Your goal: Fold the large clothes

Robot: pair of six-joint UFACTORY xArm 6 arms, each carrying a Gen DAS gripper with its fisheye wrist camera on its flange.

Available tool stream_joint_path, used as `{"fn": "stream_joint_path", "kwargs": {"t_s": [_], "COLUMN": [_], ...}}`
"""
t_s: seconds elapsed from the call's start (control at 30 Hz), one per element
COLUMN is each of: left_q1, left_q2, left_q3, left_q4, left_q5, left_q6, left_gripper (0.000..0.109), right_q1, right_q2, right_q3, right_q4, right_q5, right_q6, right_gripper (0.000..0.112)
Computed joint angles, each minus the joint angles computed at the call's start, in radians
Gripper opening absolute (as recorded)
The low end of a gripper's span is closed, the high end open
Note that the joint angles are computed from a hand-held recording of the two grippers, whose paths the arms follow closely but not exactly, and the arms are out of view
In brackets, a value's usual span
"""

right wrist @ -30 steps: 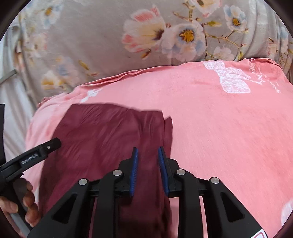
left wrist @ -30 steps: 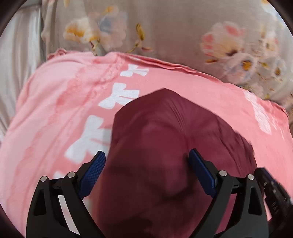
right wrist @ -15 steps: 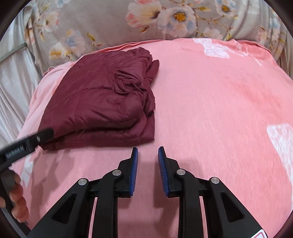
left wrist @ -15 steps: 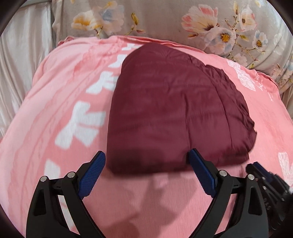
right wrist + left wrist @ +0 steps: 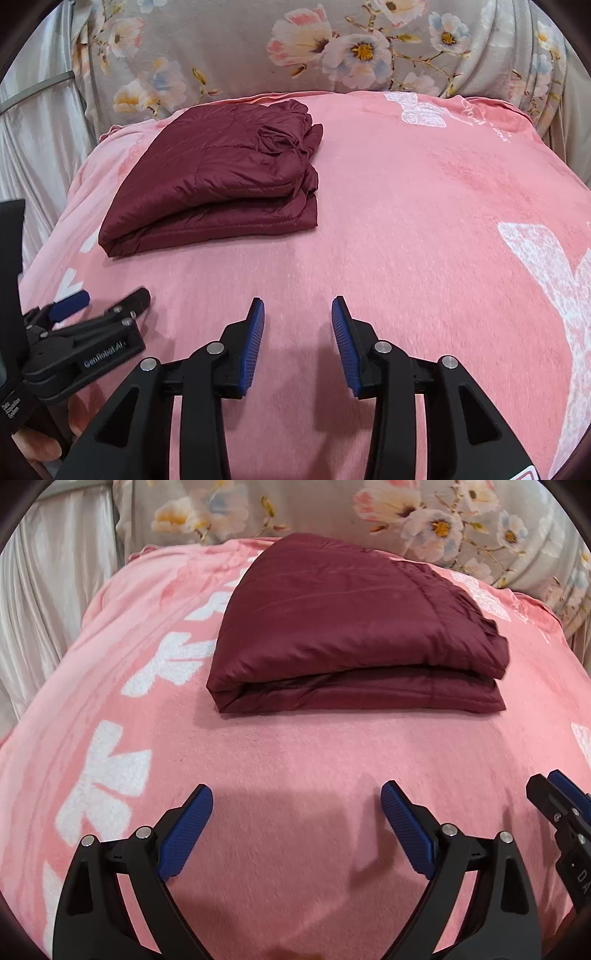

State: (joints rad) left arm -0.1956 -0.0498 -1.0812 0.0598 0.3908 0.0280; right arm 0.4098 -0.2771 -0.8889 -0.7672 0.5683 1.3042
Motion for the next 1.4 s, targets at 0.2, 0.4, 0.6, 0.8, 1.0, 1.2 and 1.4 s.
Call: {"fn": "stream_joint_path", "kwargs": {"t_s": [0.2,0.4,0.6,0.8,1.0,1.2,1.4], "left_q1": [0.005,0.01,0.013,0.008,-0.002,-0.005,-0.011], "left_q2": [-0.038,-0.049,-0.064,-0.079,-0.092,-0.098,-0.106], "left_q3": [0.056,0.069,0.086,0.094,0.105,0.11,0.117], "left_q4": [0.083,0.159,0.195,0.239,0.275,0.288,0.319], "left_q5": [-0.084,-0.108,-0.123,-0.102,-0.088,-0.081,-0.072], "left_q6": [-0.075,-0.151,-0.188,-0.238,-0.264,-0.277,-0.298], "left_gripper": [0.091,0.093,0.093,0.093,0.093,0.093,0.093], "right_q1": [0.033,0.137,0.116,0.127,0.12,0.119,0.117], "right_q2": [-0.023,0.048,0.04,0.058,0.049,0.04,0.036], "right_q3": [0.032,-0.066,-0.055,-0.075,-0.065,-0.056,-0.054], "right_q4": [0.008,-0.109,-0.066,-0.061,-0.062,-0.075,-0.081], "right_q5": [0.027,0.196,0.176,0.208,0.194,0.185,0.18], "right_q6": [0.006,-0.024,-0.028,-0.032,-0.015,0.0,0.006], "right_gripper": [0.039,0.039,0.039,0.039,0.039,0.039,0.039]}}
